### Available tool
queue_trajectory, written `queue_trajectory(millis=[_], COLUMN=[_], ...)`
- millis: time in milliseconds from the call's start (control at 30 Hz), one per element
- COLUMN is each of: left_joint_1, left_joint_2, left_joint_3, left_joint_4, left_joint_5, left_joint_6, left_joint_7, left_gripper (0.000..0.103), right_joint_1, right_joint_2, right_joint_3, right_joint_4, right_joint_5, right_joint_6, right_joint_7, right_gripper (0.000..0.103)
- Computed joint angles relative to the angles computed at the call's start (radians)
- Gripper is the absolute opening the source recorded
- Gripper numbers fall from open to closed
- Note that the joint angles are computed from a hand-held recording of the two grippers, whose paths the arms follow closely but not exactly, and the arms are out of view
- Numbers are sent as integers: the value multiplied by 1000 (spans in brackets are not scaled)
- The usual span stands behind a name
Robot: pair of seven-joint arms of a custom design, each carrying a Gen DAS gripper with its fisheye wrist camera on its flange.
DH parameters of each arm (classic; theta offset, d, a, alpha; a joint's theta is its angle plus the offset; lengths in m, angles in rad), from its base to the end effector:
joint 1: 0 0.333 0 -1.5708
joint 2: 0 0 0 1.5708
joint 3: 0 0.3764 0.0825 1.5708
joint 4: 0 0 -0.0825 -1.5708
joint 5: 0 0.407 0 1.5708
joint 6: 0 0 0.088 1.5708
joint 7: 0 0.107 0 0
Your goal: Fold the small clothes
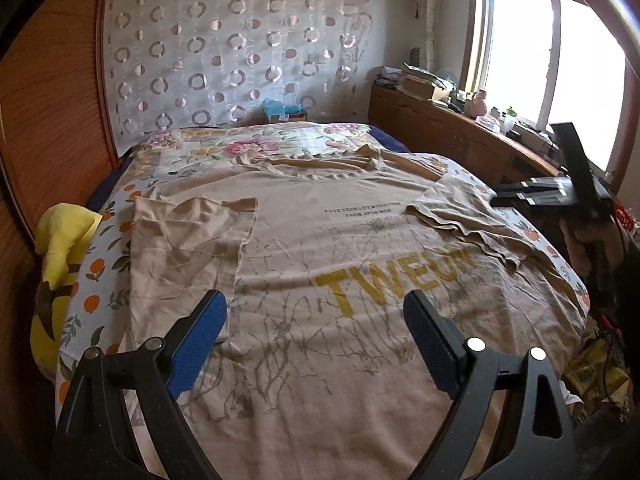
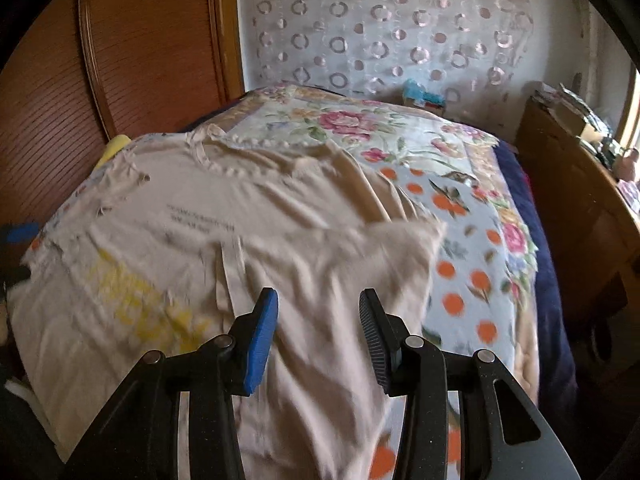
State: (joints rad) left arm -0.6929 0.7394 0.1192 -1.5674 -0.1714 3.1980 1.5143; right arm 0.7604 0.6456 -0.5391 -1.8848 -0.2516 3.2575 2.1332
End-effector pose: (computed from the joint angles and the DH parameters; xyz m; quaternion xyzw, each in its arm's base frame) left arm 0.6742 -0.4478 0.3477 -0.4937 0.7537 -0.3882 0.1937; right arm 0.6875 0.2467 0.3197 -0.6927 0.5979 -0.2901 0.2803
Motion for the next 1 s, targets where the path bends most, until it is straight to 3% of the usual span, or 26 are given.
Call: queue_trajectory(millis=[133,433,567,633,933,1000], left_joint_1=[-10,-7,-10,-6,0,-6], left_joint_2=[-5,-9,-8,-11,-9,-8], left_joint_3=[18,16,20,17,20,33], left_joint_4=[-11,-17,-15,-20,-26,-25], left_joint_5=[-2,-4,-5,-5,-15,-19], left_joint_6=[3,6,5,6,17,15], left_joint_7=[-7,-7,-9,-8,-5,-7], left_gripper=[91,91,91,91,91,91], right_joint_1=[19,47,140,129,52,55], right_joint_2=[-31,-62,-55,-68,-142,-139], right_joint_3=[13,58,-29,-13,94,95], right_joint_4=[-76,-175,-190,-201,-273,-278], right_joint_5=[12,88,120,116,162,192], right_joint_6=[41,75,36,52,123,130], right_joint_7=[-14,-130,-145,-152,-250,-271], right_gripper=[44,26,12,3,3,3])
